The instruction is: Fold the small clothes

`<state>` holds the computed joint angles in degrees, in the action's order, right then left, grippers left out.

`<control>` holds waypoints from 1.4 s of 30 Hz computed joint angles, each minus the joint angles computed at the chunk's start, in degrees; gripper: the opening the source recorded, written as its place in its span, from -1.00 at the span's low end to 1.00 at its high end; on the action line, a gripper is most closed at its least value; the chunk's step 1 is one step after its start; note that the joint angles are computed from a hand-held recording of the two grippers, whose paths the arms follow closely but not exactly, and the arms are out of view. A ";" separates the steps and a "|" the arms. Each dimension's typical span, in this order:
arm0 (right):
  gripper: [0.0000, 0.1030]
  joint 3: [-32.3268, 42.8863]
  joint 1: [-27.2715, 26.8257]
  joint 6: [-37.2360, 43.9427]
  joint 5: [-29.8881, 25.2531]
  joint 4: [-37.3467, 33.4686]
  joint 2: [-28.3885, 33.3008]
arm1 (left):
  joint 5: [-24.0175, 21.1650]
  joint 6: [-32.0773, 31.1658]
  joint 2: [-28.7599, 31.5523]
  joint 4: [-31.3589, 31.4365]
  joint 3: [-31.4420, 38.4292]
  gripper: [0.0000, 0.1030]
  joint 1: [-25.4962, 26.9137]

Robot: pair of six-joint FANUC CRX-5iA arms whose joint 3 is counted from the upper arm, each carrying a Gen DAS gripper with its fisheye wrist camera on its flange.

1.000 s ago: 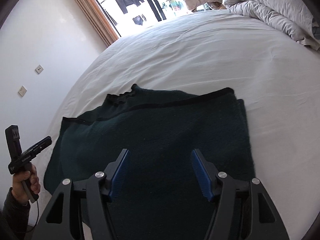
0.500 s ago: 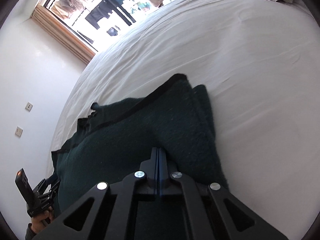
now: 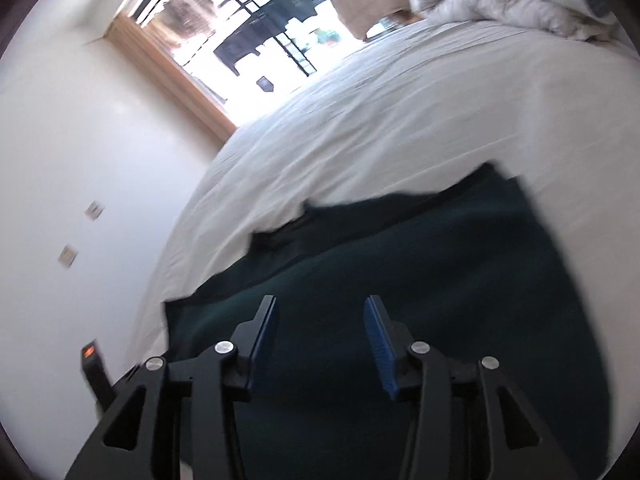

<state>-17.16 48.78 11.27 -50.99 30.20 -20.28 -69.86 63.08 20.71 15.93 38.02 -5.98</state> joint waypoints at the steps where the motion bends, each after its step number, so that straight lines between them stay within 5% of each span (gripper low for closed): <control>1: -0.07 1.20 0.95 3.19 2.65 -3.44 1.45 | 0.00 0.01 0.03 0.07 0.00 0.38 0.02; 5: -0.07 7.65 1.09 16.66 4.30 -18.29 8.50 | -0.28 -0.31 0.08 1.26 -0.21 0.38 0.58; 8: -0.52 6.00 -0.64 16.07 6.57 -19.55 8.64 | -0.41 -1.25 -0.23 2.77 -1.03 0.38 1.40; 10: -1.00 5.10 -2.72 14.98 6.18 -20.49 7.55 | -0.25 -2.24 -0.31 3.40 -1.44 0.38 1.64; 16: -1.00 0.52 -8.82 5.81 7.87 -14.58 3.84 | -0.04 -2.51 -0.23 4.44 -1.83 0.38 2.10; 19: -1.00 2.56 -10.62 5.52 4.43 -10.34 5.75 | -0.22 -2.24 0.12 5.50 -1.74 0.38 2.57; 25: -1.00 1.41 -14.78 10.47 7.01 -9.64 4.70 | 0.64 -2.26 -0.14 6.28 -2.72 0.38 2.92; 27: -0.52 -1.25 -13.48 0.05 2.36 1.10 4.08 | 0.97 -2.09 -0.32 6.36 -3.10 0.38 3.01; 29: -0.47 -4.47 -13.27 -8.37 4.36 4.92 1.35 | 1.05 -1.92 -0.39 6.04 -3.05 0.38 2.87; 33: -0.26 -5.97 -8.86 -7.28 7.30 4.90 -2.34 | 0.33 -0.84 -0.27 4.49 -1.62 0.38 2.43; 37: -0.15 -3.44 -6.16 2.12 10.97 -4.60 -1.33 | 0.12 3.98 -1.57 -0.55 -0.19 0.38 1.21; 39: -0.15 -1.92 -5.55 4.77 9.41 -8.33 0.57 | -1.06 4.66 -1.08 -1.83 0.45 0.38 1.09; 42: -0.43 -3.68 -7.30 4.53 9.79 -9.13 -0.26 | -2.95 6.00 0.67 2.79 1.15 0.39 3.14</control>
<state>-20.85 41.48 15.80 -41.19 21.07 -20.54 -72.81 69.08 21.38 18.71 39.16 -2.84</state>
